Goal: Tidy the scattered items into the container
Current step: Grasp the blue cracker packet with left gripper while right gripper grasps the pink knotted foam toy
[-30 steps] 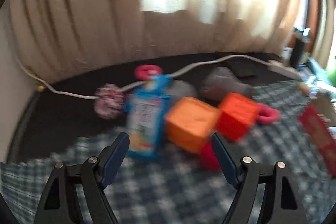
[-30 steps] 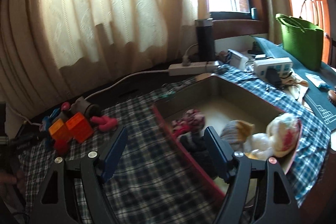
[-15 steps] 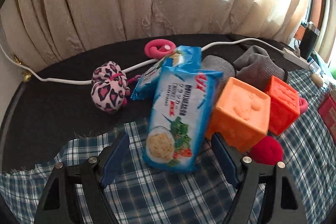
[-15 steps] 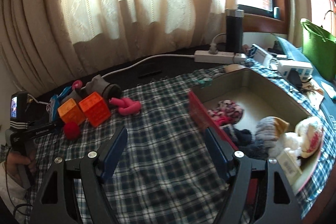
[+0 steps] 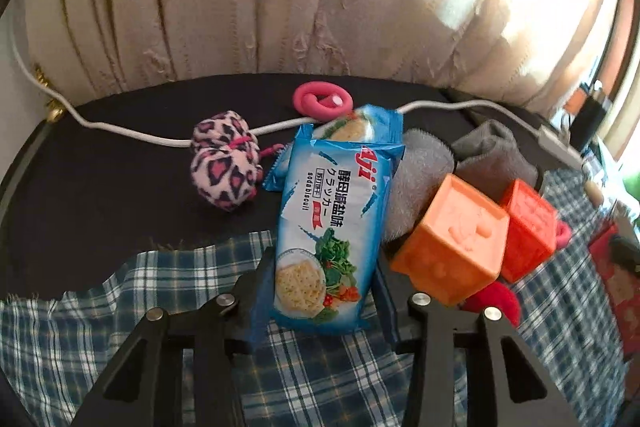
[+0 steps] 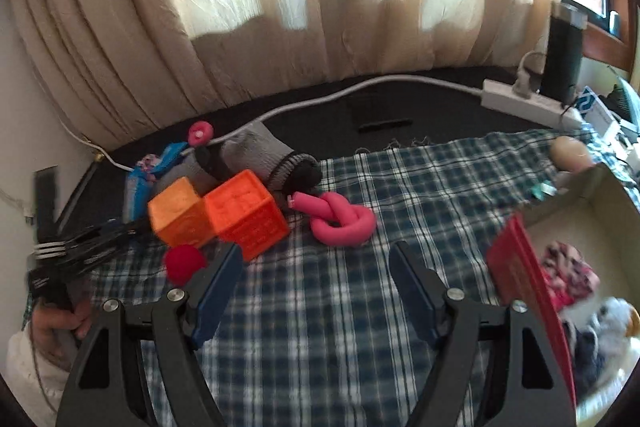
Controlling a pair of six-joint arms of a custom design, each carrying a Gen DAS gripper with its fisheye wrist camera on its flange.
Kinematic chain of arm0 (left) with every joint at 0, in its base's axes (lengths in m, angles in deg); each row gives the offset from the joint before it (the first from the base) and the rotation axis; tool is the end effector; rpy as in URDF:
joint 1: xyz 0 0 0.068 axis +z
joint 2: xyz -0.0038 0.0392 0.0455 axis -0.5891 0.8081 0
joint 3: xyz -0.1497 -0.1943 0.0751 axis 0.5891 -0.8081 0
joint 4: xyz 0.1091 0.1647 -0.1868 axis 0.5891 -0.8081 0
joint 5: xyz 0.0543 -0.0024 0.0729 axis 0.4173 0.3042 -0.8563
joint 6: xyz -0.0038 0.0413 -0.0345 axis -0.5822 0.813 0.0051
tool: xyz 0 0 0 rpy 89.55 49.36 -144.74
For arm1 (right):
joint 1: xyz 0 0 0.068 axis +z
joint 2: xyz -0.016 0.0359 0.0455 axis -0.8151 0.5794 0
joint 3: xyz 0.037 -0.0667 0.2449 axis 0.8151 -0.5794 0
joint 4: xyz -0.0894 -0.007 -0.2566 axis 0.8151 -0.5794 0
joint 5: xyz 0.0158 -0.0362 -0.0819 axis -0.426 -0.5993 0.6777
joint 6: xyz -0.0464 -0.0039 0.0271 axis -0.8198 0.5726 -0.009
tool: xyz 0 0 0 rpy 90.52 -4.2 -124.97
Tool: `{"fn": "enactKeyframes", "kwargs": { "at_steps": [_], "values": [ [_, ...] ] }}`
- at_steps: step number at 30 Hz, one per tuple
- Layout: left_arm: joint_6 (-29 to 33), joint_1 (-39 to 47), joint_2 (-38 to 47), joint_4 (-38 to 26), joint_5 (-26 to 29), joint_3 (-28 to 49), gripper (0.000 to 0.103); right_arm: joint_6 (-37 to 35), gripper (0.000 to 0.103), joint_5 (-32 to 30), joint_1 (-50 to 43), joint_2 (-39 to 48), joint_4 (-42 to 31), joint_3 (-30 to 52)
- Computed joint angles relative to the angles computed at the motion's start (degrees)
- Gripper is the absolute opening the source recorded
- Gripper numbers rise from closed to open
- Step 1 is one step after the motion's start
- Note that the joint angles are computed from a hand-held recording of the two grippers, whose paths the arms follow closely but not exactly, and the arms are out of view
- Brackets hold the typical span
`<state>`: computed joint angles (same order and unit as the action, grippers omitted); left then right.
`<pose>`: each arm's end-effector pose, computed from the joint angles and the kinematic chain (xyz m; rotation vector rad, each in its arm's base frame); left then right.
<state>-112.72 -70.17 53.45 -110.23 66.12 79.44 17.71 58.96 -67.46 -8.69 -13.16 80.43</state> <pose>0.2170 -0.1298 0.1752 -0.3084 2.3783 -0.0943 0.2610 -0.0412 0.2017 -0.3607 2.3910 0.4170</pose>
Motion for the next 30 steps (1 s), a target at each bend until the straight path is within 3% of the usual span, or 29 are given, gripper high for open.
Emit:
{"fn": "enactKeyframes", "kwargs": {
  "at_steps": [6,13,17,18,19,20,30],
  "values": [
    [-0.8,-3.6,-2.3,-0.9,-3.0,1.1,0.046,0.6,0.079,2.2,3.6,11.8,3.8,4.4],
    [-0.7,-5.6,-0.6,-0.3,-2.9,2.1,0.046,1.3,0.079,3.0,5.5,17.8,8.6,5.6],
    [-0.8,-5.7,-0.3,-0.2,-2.8,2.2,0.046,1.3,0.077,5.5,6.7,17.7,10.2,4.7],
    [-0.9,-5.8,-0.3,-0.2,-2.8,2.3,0.046,1.5,0.073,6.7,7.2,17.2,11.1,4.0],
    [-0.9,-5.9,-0.2,-0.3,-2.8,2.3,0.046,1.6,0.059,8.3,7.9,16.6,12.1,3.3],
    [-1.0,-6.0,-0.2,-0.4,-2.8,2.3,0.046,1.5,0.057,8.7,8.0,16.2,12.5,2.9],
    [-0.9,-7.8,-0.4,-0.8,-4.4,3.2,0.046,2.1,0.055,6.5,5.6,10.3,14.3,-0.4]
  ]
}}
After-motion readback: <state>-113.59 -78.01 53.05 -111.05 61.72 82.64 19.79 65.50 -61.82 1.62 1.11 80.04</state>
